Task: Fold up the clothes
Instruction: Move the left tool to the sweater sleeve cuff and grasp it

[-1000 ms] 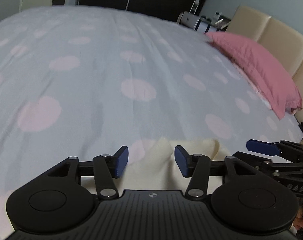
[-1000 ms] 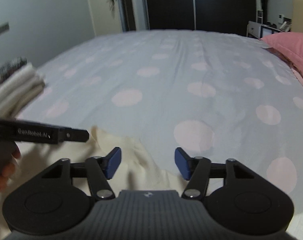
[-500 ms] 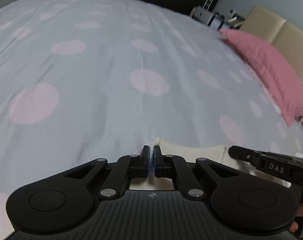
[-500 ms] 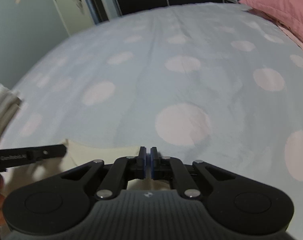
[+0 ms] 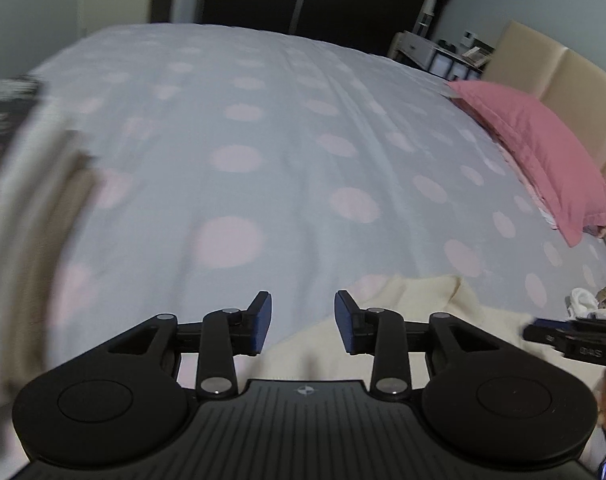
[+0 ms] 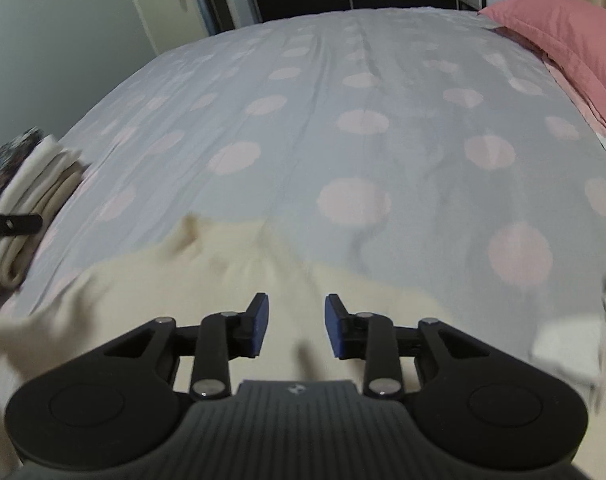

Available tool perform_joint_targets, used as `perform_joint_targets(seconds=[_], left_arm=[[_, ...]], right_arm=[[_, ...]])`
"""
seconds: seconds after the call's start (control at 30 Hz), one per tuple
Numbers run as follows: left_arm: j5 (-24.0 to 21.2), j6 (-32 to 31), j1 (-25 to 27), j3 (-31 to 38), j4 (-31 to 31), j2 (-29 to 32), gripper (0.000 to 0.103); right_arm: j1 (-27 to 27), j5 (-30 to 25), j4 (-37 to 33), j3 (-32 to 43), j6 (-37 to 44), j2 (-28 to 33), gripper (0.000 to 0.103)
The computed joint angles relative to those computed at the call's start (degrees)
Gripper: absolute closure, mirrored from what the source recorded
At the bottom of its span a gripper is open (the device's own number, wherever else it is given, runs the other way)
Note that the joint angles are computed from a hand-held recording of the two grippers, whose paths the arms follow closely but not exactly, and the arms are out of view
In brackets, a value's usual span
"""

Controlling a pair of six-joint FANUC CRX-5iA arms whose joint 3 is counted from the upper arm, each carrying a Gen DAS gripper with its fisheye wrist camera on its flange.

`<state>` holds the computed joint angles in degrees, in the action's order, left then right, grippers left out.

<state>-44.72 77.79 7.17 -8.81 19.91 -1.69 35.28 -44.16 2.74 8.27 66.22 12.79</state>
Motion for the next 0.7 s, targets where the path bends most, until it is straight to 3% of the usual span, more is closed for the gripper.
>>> perform_joint_targets(seconds=[0.17, 0.4, 0.53, 0.7], left_arm=[[-8.4, 4.4, 4.7, -3.6, -6.5, -10.1, 0.063], [-17.6, 12.2, 9.9, -11.9, -9.2, -21.9, 0.056], [-21.2, 15.0, 9.0, -14.6, -11.9, -25.1, 0.054], [-23.9, 19.1, 6.2, -16.6, -15.4, -27.4, 0.051]], right_arm=[[3.6, -1.8, -1.0, -8.2, -3.7, -9.0, 0.063], [13.8, -3.8, 4.7, -19.8, -15.4, -19.6, 0.057], [21.1, -4.0, 10.7, -27.4, -25.6, -24.8, 0.052], [29.3, -9.4, 16.8, -32.7, -33.1, -26.8, 0.052]])
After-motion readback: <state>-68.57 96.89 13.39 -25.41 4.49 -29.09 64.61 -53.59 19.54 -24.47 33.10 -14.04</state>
